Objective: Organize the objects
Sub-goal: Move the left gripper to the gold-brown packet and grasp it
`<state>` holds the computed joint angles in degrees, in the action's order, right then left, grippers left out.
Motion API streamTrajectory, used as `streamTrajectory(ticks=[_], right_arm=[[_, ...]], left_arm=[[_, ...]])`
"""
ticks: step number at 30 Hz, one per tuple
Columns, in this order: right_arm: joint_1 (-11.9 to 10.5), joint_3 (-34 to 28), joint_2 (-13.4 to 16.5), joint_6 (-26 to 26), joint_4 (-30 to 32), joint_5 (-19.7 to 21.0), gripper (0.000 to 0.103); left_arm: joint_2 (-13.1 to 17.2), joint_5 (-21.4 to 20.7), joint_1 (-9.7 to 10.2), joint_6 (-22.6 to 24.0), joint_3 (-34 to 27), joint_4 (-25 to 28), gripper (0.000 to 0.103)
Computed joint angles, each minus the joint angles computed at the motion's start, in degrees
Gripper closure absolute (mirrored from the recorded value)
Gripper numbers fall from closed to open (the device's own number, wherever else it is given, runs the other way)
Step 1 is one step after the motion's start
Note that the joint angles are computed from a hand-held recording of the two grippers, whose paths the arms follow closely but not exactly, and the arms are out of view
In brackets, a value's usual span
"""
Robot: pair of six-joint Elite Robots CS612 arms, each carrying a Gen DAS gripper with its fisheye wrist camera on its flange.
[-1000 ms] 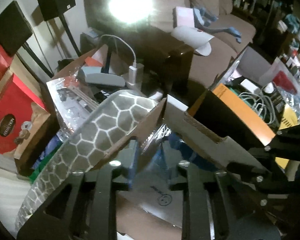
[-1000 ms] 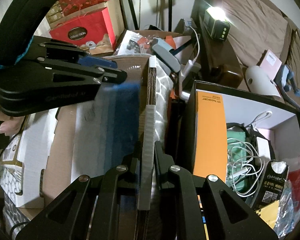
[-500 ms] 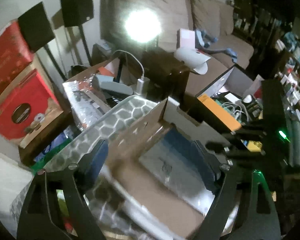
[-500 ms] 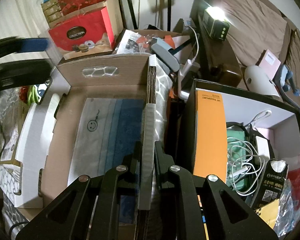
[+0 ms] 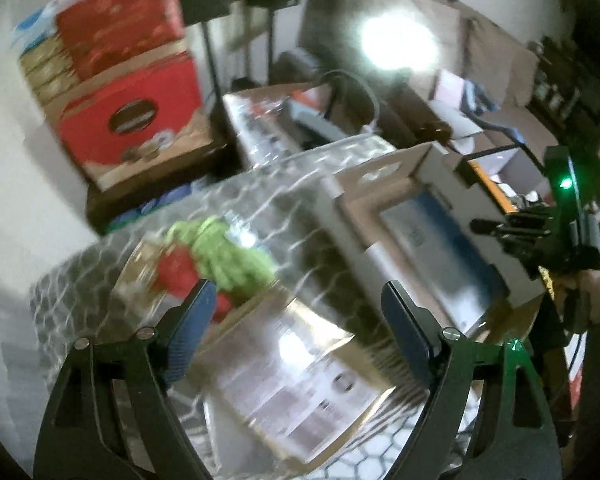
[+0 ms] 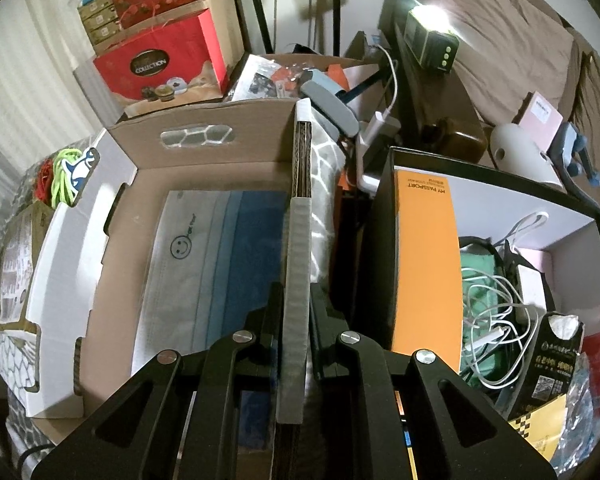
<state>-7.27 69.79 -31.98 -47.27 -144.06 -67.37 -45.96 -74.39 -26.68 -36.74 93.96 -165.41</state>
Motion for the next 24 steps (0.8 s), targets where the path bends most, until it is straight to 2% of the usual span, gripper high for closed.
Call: streamTrajectory(ticks=[6, 11, 15, 18, 21, 23, 24], right_arm=[[0.1, -0.1, 0.1, 0.0, 0.2, -0.7, 0.092], [0.2, 0.1, 0.2, 0.4, -0.4, -1.1, 0.093], [0.2, 0.0, 0.3, 1.0, -0.4, -1.0, 0.093], [0.3, -0.2, 0.3, 1.1, -0.3, -1.1, 0.093], [0.3, -0.1, 0.3, 1.2, -0.3, -1.0, 0.093], [0.3, -0.2, 0.3, 1.4, -0.3, -0.9, 0.093], [0.3, -0.1, 0.3, 1.4, -0.3, -1.0, 0.093]], left_arm=[[-1.5, -0.7, 0.09, -6.9, 6.2, -3.7, 0.020], [-1.1, -4.4, 0.48, -12.8, 9.5, -8.4, 0.020], [-0.3, -6.9, 0.78, -15.3, 10.5, -13.3, 0.022], [-0.1, -7.1, 0.71, -16.2, 10.5, -13.7, 0.032], [0.3, -7.7, 0.72, -16.3, 10.0, -13.3, 0.046], [0.7, -8.4, 0.80, -16.8, 9.7, -13.5, 0.061], [0.9, -8.3, 0.95, -17.0, 9.5, -13.3, 0.063]])
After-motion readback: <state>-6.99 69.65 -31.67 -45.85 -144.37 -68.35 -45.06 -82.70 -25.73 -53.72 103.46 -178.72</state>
